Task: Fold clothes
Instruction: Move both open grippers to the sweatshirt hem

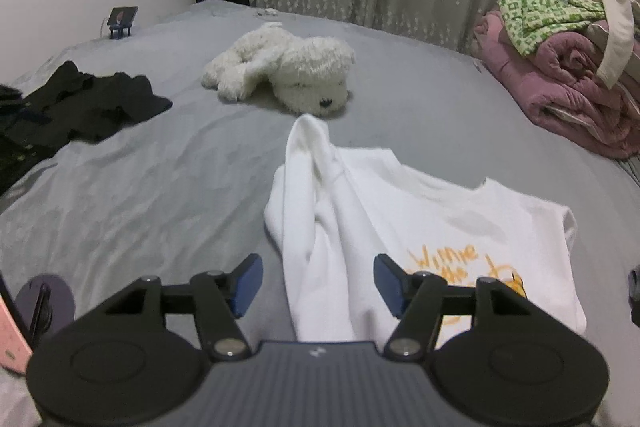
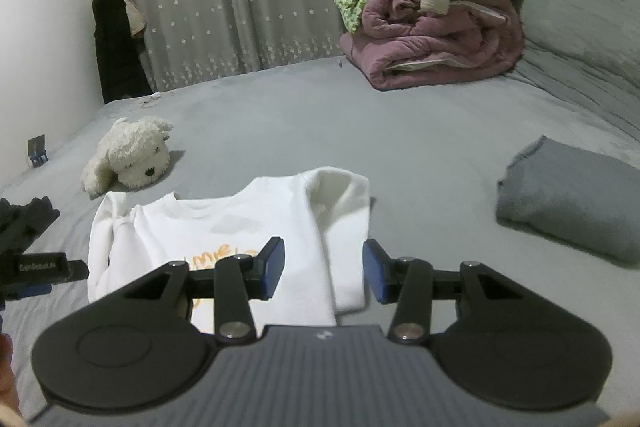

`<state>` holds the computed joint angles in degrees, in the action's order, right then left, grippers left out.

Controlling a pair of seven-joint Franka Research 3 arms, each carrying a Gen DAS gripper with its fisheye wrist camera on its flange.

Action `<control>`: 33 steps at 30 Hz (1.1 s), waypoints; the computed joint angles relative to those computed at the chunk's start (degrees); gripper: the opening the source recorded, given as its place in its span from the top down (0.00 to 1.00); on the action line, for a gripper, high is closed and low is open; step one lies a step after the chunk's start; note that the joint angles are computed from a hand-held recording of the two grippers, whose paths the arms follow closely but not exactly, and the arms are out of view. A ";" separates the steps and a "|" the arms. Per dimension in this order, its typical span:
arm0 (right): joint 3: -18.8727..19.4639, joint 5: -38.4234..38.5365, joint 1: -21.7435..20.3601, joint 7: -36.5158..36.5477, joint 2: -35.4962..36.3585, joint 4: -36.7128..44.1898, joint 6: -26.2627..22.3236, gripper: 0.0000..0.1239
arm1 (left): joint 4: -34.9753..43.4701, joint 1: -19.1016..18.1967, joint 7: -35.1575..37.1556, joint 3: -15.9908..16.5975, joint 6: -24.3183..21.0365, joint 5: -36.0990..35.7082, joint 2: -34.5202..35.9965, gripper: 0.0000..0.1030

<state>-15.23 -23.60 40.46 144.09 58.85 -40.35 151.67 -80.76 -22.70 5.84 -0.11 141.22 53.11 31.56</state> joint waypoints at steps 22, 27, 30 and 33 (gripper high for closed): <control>2.54 2.02 2.64 3.71 -23.61 -43.16 17.93 0.59 | -23.73 6.49 2.97 -4.95 15.26 -8.32 -12.51 0.43; 7.06 8.53 -0.37 -2.14 -25.87 -49.22 22.31 0.59 | -27.75 8.09 5.89 -5.77 20.34 -12.27 -13.74 0.47; 13.01 13.93 -4.58 -7.81 -27.70 -51.44 19.83 0.59 | -28.88 8.98 9.30 -6.84 21.22 -16.22 -14.40 0.52; 21.44 21.89 -11.16 -15.00 -29.77 -54.73 20.68 0.56 | -31.03 11.33 14.37 -9.17 24.59 -23.44 -15.19 0.55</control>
<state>6.21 -1.71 29.29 129.09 29.08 -95.08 172.35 -111.79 -11.37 20.21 -9.27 165.80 29.67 16.37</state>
